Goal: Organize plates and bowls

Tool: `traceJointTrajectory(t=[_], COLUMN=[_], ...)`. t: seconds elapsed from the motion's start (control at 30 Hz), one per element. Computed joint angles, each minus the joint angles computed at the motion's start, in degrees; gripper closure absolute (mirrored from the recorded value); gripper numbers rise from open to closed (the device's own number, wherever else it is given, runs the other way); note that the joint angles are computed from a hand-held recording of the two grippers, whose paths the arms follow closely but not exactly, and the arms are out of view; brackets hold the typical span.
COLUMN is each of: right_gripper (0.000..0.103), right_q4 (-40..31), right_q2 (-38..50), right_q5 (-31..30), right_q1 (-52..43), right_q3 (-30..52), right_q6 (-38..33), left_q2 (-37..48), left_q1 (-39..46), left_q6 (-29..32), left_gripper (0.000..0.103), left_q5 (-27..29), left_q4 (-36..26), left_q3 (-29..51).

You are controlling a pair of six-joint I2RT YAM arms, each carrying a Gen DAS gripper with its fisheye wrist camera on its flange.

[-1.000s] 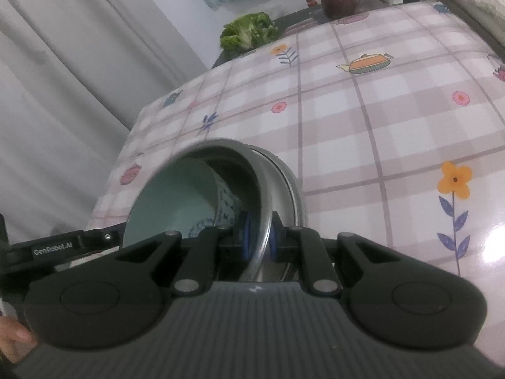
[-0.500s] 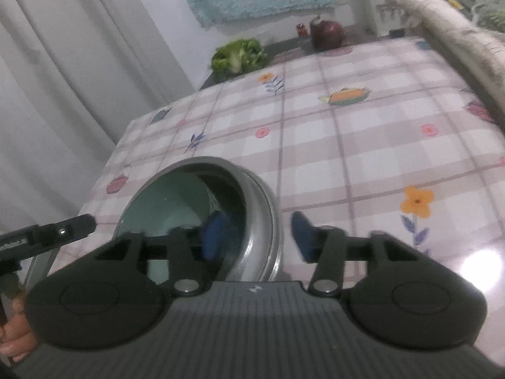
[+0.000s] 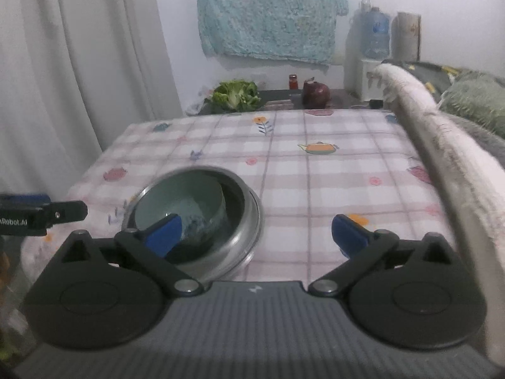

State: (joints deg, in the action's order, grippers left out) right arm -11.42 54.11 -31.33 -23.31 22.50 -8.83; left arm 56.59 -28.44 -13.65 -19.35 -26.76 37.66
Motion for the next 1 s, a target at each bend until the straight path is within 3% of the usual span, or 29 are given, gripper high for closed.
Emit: traceJointTrajectory(t=[0.23,0.43,0.53,0.77,1.0], right_gripper=[0.001,0.001,0.001,0.001,0.001], right_q4=[-7.1,-8.5,-9.3,-10.8,-12.0], right_q2=[-7.7,-8.7,-7.9,-6.2,-7.4], right_q5=[5.6,13.4,13.2,14.6,13.3], right_q1=[2.9,8.4,9.3,12.2,12.0], right_q3=[-2.3,-2.7,-2.2,-1.1,-0.6], right_q6=[-0.7,3.7,4.5,5.7,5.6], left_q2=[4.6,7.8,8.6,8.2,8.7], left_q1=[-6.2,-6.3,-7.4,-5.0,-4.4], left_q6=[-7.5,-8.3,-9.3,-10.7,-11.6], left_gripper=[0.000,0.000,0.000,0.000,0.000], left_q5=[-10.3,-10.2,-11.2,-5.6,-4.8], left_q4=[-7.8,-11.1,-11.7,-12.7,-13.3], left_q3=[2.8,4.5,4.8,5.5,6.0])
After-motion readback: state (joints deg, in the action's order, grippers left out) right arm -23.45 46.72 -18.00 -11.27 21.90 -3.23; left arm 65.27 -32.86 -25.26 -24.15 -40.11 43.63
